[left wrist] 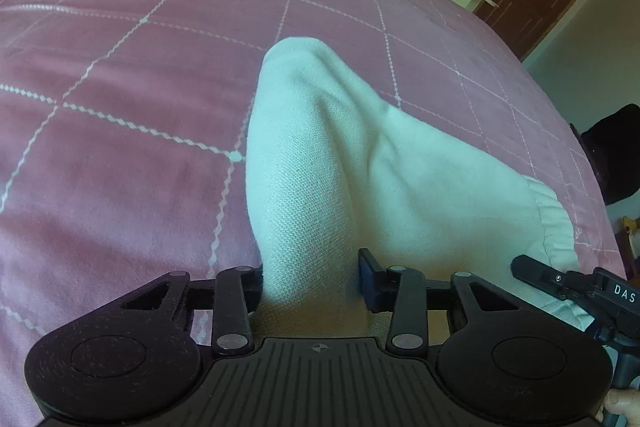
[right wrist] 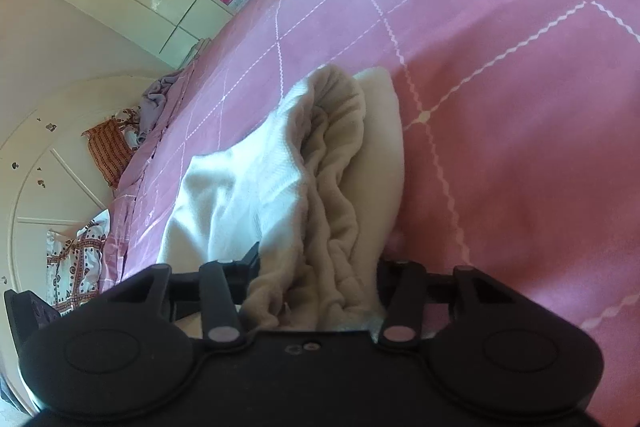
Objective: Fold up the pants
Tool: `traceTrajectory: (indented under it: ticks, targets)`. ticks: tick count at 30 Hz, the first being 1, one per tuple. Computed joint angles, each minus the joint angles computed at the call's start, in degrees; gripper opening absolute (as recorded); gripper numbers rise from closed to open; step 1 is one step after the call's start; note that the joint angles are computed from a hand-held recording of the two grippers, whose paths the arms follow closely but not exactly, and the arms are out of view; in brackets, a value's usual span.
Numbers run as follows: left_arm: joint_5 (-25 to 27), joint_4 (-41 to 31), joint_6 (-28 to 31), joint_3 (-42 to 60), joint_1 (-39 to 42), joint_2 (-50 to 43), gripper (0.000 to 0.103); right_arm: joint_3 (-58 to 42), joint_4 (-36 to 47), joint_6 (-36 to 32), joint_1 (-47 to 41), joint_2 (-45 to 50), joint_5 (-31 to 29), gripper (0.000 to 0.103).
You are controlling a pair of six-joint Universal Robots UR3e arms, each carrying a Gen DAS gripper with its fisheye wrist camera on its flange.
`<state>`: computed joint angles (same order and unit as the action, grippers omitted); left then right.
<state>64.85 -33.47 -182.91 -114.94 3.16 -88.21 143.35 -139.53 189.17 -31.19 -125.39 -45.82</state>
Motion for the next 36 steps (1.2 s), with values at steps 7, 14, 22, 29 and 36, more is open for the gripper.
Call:
traceTrajectory:
  ticks: [7, 14, 22, 29, 36]
  targets:
    - [-0.42, -0.23, -0.60, 4.21, -1.23, 4.29, 0.035, -4.35, 5.48, -0.99, -2.28, -4.58, 7.22, 0.046]
    - [-1.95, -2.26, -2.56, 15.64, -0.53, 1.41, 0.035, -12.90, -4.96, 6.12, 0.00, 3.58, 10.25, 0.046]
    - [-0.73, -4.04, -7.84, 33.50, -1.76, -10.88, 0.035, -28.33, -21.25, 15.87, 7.29, 22.64, 6.83, 0.046]
    - [4.70, -3.10, -10.67, 48.23, -5.59, -24.67, 0.035, -39.89, -29.50, 20.88, 11.66, 37.71, 3.40, 0.046]
    - [8.96, -6.62, -11.39, 63.47, -8.28, -35.98, 0.035, -46.15, -33.77, 21.38, 13.29, 47.09, 1.16, 0.045]
